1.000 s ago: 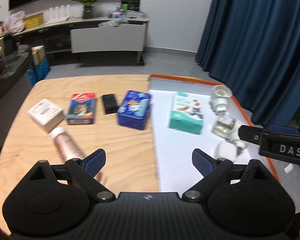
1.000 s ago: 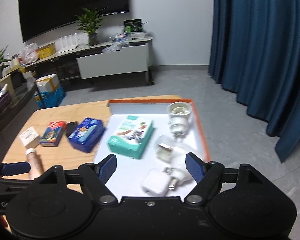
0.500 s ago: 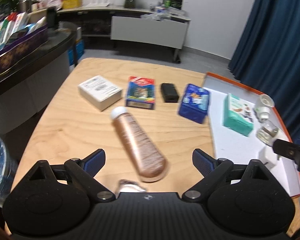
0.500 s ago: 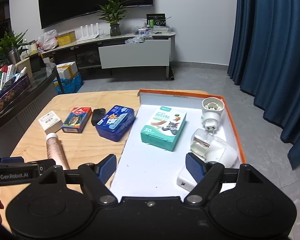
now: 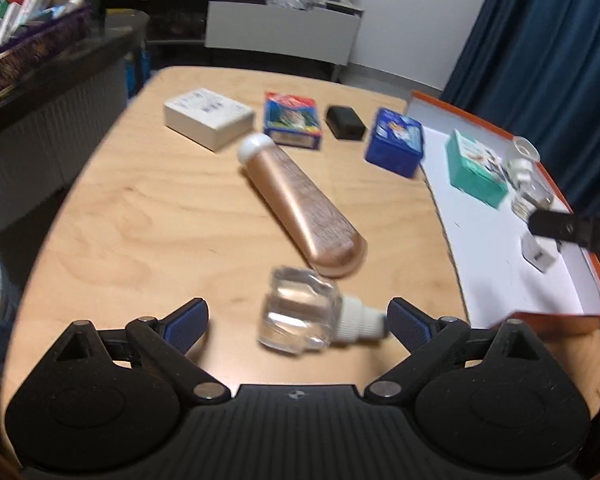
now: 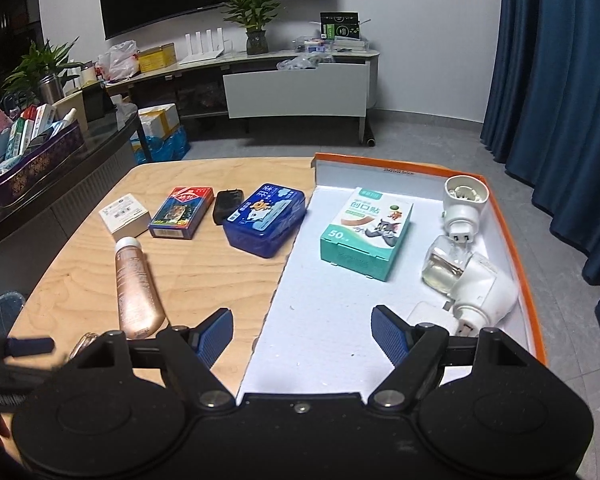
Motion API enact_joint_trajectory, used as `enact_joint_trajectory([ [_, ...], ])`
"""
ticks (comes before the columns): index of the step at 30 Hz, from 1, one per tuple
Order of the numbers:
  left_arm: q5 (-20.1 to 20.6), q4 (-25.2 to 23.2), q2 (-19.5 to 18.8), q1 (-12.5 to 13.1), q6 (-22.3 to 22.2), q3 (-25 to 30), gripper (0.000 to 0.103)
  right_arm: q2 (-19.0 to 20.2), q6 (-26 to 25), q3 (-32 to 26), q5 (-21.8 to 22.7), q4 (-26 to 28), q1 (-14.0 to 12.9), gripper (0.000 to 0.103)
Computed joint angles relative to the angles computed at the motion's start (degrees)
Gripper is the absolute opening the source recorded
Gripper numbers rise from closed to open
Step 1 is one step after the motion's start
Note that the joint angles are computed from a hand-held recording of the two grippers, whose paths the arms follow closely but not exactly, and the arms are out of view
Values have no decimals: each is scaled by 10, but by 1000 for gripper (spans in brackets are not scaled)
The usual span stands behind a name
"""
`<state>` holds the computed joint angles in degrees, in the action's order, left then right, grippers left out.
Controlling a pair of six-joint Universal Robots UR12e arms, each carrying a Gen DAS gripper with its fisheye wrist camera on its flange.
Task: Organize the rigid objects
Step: 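Grasp clear glass dropper bottle with left tool while right tool grasps bronze tube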
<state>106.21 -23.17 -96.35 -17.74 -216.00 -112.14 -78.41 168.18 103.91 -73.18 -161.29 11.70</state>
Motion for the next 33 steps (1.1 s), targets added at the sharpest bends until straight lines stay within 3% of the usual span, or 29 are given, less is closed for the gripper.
enact_joint_trajectory([
  [5, 17, 10, -18, -11, 43, 8, 102, 0, -3, -1, -1, 1, 1, 90],
  [8, 23, 21, -25, -14, 61, 7, 98, 0, -2, -1, -2, 2, 2, 90],
  [9, 29, 29, -27, -15, 73, 5, 92, 0, -2, -2, -2, 3, 2, 90],
  [10, 35, 37, -28, -17, 86, 4, 79, 1, -3, -2, -2, 4, 3, 90],
  [12, 35, 43, -26, -16, 98, 1, 79, 2, -5, -4, -3, 4, 5, 90],
  [17, 42, 47, -17, -11, 81, -9, 79, 6, -20, -12, 3, 16, 12, 90],
  [22, 88, 45, 1, -3, 46, -18, 79, 17, -51, -28, 21, 40, 25, 90],
  [27, 120, 51, 18, 9, 10, -30, 79, 43, -72, -61, 52, 79, 47, 90],
  [33, 132, 55, 28, 21, -18, -38, 79, 88, -97, -109, 60, 105, 82, 90],
])
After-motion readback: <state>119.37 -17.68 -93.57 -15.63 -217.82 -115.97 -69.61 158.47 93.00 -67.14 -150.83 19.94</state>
